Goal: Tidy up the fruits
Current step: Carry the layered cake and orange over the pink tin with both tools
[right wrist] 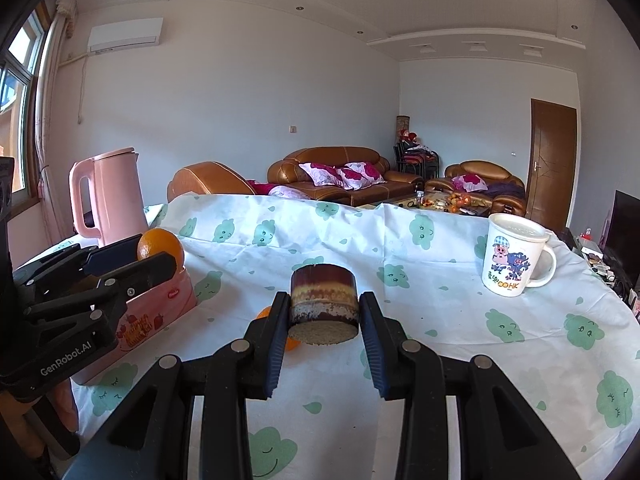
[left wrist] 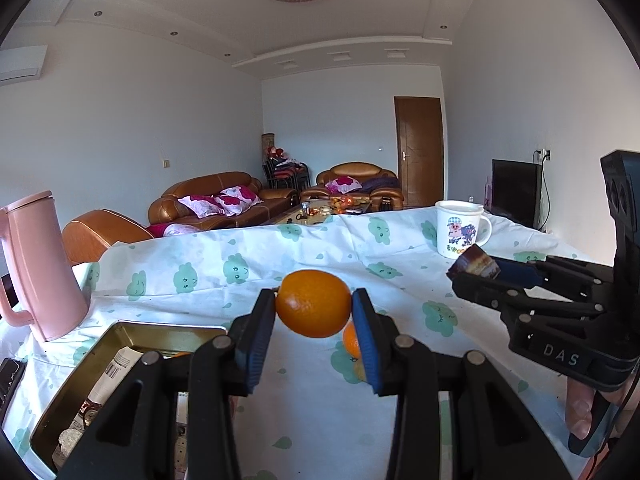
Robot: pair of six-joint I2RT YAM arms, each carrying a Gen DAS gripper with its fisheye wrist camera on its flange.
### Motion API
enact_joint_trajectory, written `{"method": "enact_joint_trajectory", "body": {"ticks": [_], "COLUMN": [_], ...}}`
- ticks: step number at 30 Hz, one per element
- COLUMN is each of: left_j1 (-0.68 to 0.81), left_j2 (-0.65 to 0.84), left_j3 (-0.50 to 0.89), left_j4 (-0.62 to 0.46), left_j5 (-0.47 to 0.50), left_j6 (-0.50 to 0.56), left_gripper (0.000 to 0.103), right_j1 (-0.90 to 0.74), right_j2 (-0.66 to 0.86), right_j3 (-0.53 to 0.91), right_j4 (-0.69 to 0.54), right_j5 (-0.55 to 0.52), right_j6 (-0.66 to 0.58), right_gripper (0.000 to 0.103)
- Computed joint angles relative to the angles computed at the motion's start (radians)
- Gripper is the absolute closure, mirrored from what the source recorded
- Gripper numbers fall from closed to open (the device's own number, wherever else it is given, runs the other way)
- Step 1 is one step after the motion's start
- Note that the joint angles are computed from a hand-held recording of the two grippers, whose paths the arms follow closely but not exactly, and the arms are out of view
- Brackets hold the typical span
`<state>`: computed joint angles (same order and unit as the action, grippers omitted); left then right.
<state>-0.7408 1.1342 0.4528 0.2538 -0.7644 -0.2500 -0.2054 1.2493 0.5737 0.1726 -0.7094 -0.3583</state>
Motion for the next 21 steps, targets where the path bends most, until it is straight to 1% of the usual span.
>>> {"method": "enact_joint_trajectory", "body": {"ticks": [4, 12, 17, 21], "left_j1": [-0.006, -0.010, 0.005, 0.061], "left_j2": [-0.013, -0.040, -0.126, -0.267], "left_j3": [-0.010, -0.021, -0.035, -0.052], "left_j4": [0.008, -0.010, -0.114, -0.229], "left_j5": [-0.006, 0.005, 0.031, 0.067], "left_j6": [0.001, -0.016, -0.052, -0.059], "left_gripper": [0.062, 0.062, 0.062, 0.062], "right_j1": [0.002, 0.038, 0.117, 0.210], "right_j2": [-0.024, -0.041, -0.071, -0.084], "right_j3": [-0.025, -0.036, -0.027, 0.017], "right_j4": [0.036, 0.036, -0.008, -0.069], "right_j5": [0.005, 0.063, 0.112, 0.126], "right_j6": [0.008, -0.015, -0.033, 0.005], "right_gripper": [0.066, 0.066, 0.066, 0.066]}}
